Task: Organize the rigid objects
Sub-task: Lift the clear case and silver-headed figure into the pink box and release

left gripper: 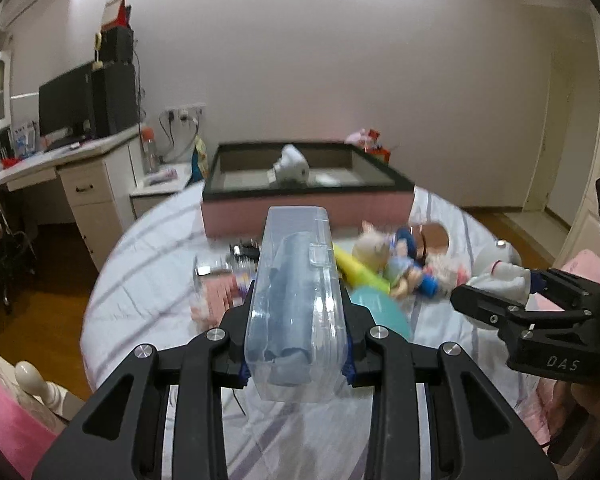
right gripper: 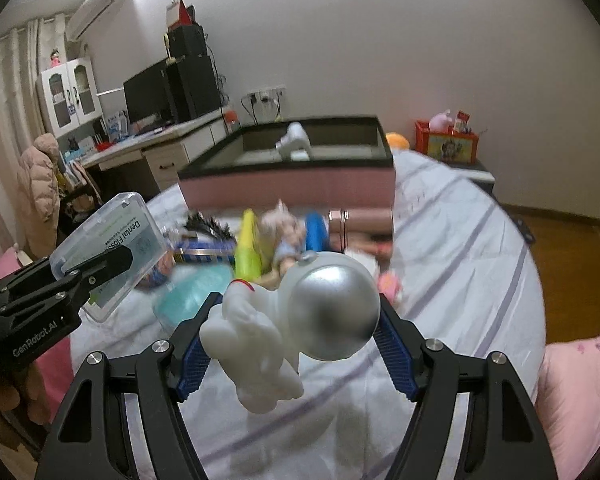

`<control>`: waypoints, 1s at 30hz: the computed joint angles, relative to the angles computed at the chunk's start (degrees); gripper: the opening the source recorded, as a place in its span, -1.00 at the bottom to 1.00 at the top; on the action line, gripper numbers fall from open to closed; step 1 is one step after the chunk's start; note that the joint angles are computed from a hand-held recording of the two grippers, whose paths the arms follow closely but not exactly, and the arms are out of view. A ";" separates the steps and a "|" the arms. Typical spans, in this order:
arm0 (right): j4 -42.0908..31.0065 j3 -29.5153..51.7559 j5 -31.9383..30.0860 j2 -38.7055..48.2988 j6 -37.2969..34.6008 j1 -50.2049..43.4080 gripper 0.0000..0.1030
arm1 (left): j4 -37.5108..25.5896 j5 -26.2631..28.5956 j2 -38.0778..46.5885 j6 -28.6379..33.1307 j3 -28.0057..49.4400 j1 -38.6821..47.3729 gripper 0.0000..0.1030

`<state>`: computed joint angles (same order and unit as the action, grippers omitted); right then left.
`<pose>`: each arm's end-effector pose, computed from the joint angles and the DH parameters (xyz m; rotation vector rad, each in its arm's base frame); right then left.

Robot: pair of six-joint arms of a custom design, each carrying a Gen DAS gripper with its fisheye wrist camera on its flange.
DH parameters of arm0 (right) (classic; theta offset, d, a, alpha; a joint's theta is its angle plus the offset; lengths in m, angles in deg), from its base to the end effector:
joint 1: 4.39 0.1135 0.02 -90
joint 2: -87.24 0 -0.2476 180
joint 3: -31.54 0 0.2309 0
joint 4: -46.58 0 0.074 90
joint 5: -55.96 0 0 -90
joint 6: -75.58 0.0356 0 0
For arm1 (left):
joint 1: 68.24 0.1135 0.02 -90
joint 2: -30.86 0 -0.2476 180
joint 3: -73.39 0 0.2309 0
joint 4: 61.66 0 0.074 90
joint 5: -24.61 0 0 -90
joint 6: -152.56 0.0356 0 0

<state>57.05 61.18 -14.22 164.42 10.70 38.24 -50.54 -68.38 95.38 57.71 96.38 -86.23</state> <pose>0.1603 0.1311 0.1198 -0.1444 2.1835 0.2887 0.1726 -0.0541 0.1285 0.2097 2.0957 -0.1849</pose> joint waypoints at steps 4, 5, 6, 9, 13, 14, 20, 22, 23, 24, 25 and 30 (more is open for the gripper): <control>-2.92 2.68 1.56 -2.84 -1.63 0.47 0.43 | -3.12 -1.52 -2.64 0.18 2.39 -0.62 -0.37; -3.57 3.40 1.99 -3.79 -2.24 0.59 0.43 | -3.72 -1.42 -3.00 0.20 2.96 -0.52 -0.37; -4.34 4.18 1.97 -4.31 -2.76 0.49 0.43 | -4.91 -0.78 -3.56 0.23 3.96 -0.17 -0.37; -5.70 6.47 2.59 -5.47 -4.62 0.28 0.43 | -5.58 -1.48 -3.59 0.58 5.95 -0.26 -0.37; -7.29 9.83 2.09 -5.72 -7.05 -1.47 0.43 | -5.80 -1.37 -1.21 1.01 9.52 0.46 -0.37; -7.62 10.96 1.77 -5.52 -7.90 -2.20 0.43 | -5.35 -1.64 -0.42 1.23 10.34 0.57 -0.37; -7.77 15.94 0.01 -3.75 -11.29 -6.04 0.44 | -3.76 -1.19 6.21 2.29 17.61 1.66 -0.37; -7.07 17.38 -0.82 -2.66 -12.16 -7.30 0.44 | -3.47 -1.17 8.58 2.86 20.47 1.74 -0.37; -7.00 18.74 -1.57 -1.69 -12.94 -8.33 0.44 | -3.10 -1.13 9.65 3.15 21.69 1.84 -0.37; -6.56 19.54 -1.77 -1.07 -13.44 -8.93 0.44 | -2.82 -1.08 11.12 3.45 23.31 1.98 -0.37; -6.47 20.42 -2.12 -0.40 -13.93 -9.56 0.44 | -2.84 -0.89 12.44 3.88 24.85 2.20 -0.37; -6.68 27.48 -4.59 5.39 -16.77 -13.06 0.44 | -3.44 -0.28 20.38 6.78 34.44 3.49 -0.37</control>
<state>50.38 88.66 -18.80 169.81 -6.07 25.18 -53.98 -68.66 115.76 64.48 130.81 -82.74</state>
